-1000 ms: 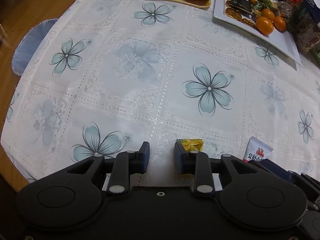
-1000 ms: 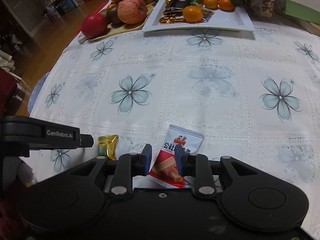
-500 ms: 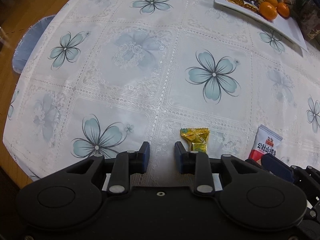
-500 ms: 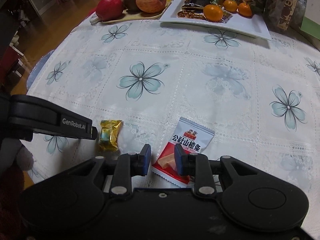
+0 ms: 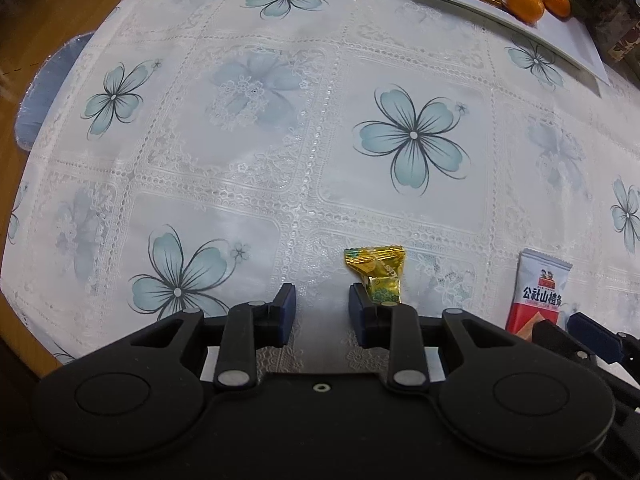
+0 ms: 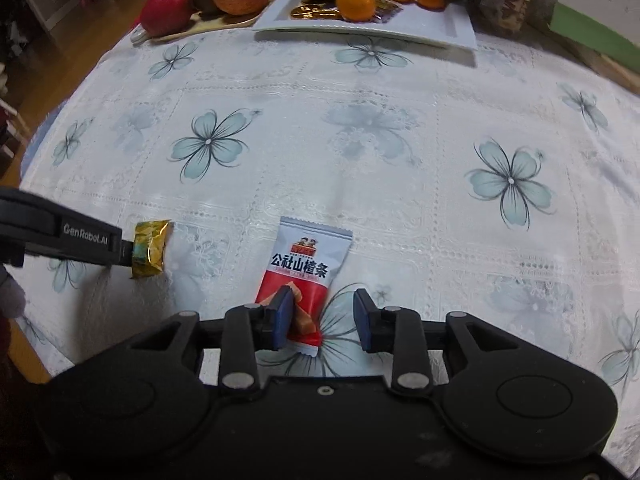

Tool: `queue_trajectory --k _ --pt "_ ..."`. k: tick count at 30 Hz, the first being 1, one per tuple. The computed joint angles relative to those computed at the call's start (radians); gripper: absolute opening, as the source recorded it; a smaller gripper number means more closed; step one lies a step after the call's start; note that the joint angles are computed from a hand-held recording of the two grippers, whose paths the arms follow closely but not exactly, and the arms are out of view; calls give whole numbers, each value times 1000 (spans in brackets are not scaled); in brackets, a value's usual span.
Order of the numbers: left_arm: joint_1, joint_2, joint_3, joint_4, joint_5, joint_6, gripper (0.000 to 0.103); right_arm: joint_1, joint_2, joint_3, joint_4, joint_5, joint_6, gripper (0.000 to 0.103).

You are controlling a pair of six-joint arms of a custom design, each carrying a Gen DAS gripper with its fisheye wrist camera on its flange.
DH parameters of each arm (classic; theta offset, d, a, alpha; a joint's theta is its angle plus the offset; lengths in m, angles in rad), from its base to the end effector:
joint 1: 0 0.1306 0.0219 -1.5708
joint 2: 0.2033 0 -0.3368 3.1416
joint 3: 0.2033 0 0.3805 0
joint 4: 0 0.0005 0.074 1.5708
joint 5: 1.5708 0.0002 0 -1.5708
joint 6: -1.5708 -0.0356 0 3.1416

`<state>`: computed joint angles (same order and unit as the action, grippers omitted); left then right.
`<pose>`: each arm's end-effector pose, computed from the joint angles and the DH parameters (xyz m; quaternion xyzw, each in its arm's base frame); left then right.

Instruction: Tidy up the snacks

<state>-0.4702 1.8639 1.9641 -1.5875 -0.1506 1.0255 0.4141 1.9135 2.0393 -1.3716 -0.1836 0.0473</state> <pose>0.5102 -0.2538 0.3560 -0.2761 0.9573 0.0268 0.0816 0.5550 0.2505 0.3628 -0.2391 0.9532 0.1183 0.1419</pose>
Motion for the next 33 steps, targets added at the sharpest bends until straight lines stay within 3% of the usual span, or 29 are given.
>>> queue_trajectory --k 3,5,9,13,17,24,33 --pt "-1 5 7 -5 -2 -5 40 -48 42 62 -44 -120 -99 37" --pt "-1 5 8 -4 -1 -5 40 -80 79 116 -73 -182 -194 45" --pt "3 3 1 5 2 -11 40 -114 130 197 -94 -208 -305 46" --pt "3 1 -2 4 0 -13 40 -100 109 173 -44 -132 -267 57" --pt "-1 5 3 0 -6 -15 40 -87 128 191 -90 -189 -253 56" --pt "-3 6 5 -1 -8 -14 40 -13 48 64 2 -64 -148 61" --pt "-3 2 0 -1 -8 -15 40 27 38 41 10 -9 -111 63"
